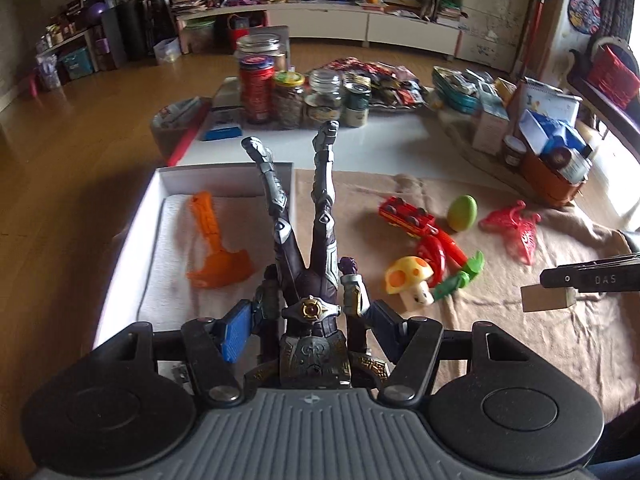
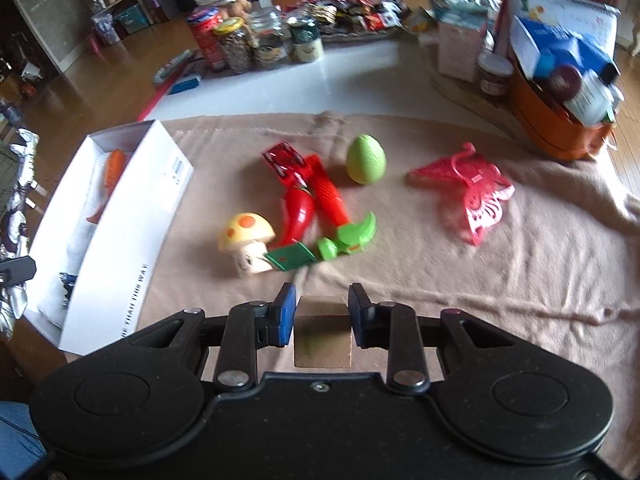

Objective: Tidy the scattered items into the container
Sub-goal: 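Carry the action figure and wooden block over the white box with both tools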

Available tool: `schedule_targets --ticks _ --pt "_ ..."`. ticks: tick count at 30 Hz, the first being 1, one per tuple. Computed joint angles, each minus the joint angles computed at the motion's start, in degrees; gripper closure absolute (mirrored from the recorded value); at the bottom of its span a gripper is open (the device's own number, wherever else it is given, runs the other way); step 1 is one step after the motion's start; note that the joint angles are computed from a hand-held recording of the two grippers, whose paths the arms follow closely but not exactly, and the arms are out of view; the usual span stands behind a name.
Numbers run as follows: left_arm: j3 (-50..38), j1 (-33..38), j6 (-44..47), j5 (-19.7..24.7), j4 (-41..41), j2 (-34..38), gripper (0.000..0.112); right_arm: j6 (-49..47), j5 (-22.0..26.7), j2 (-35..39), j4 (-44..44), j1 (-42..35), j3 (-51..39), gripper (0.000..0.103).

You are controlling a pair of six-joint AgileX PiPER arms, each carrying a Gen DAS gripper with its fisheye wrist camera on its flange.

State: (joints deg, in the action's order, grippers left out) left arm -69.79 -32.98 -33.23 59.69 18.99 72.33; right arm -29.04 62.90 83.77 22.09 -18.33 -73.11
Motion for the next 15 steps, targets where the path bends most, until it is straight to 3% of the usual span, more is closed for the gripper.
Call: schedule_targets --ticks 8,15 --pt "2.83 19.46 12.51 -3.56 -8.56 -2.38 0.048 13.95 2.71 4.92 -6.05 21.61 -15.73 0.073" --pt "7.15 27.55 17.62 -7.87 -12.62 -0.10 0.048 21.54 5.18 16.05 -11.06 34.66 -30.61 0.073"
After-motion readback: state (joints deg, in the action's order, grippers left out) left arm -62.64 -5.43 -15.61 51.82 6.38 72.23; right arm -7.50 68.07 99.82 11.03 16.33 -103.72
